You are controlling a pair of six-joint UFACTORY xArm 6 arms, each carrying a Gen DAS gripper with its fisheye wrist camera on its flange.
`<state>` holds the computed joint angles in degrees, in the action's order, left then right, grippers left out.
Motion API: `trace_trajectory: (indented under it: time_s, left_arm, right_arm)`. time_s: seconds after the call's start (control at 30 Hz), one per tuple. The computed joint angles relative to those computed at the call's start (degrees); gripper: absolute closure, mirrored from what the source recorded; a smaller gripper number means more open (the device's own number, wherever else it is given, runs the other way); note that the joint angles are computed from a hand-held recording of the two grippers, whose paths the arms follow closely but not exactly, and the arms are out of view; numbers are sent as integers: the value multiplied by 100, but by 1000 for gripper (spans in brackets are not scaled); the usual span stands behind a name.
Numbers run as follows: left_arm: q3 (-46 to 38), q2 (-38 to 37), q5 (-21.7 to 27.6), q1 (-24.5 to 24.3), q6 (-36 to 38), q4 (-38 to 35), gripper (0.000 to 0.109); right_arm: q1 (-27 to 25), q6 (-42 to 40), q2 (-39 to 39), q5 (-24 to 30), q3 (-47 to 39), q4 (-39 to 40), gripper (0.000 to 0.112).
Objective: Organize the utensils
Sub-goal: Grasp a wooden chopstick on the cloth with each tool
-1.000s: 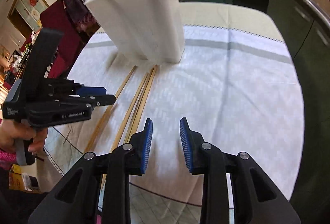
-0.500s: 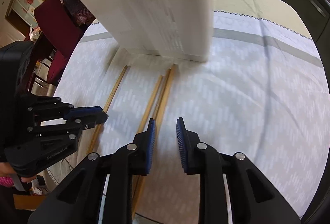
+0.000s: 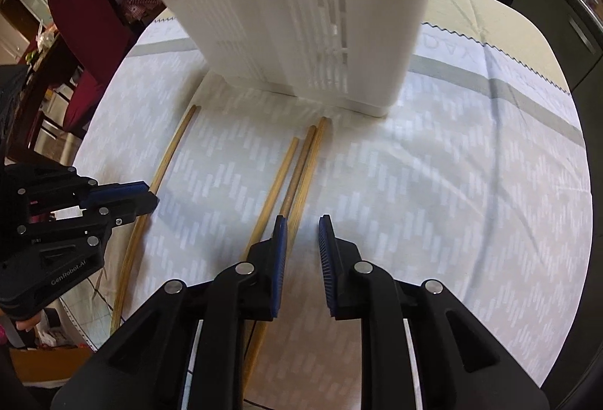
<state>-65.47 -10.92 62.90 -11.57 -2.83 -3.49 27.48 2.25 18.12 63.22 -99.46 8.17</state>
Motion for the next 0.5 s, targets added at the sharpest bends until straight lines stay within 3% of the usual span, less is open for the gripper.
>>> trace_trajectory:
  time_s: [0.4, 0.5]
  left_arm:
    - [-379, 302, 254, 80, -104, -46, 100]
    - [-556, 431, 422, 51, -124, 16, 100]
  right_arm:
    - [342, 238, 710, 695, -1112, -677, 97]
    - [399, 233, 682, 612, -1046, -766, 100]
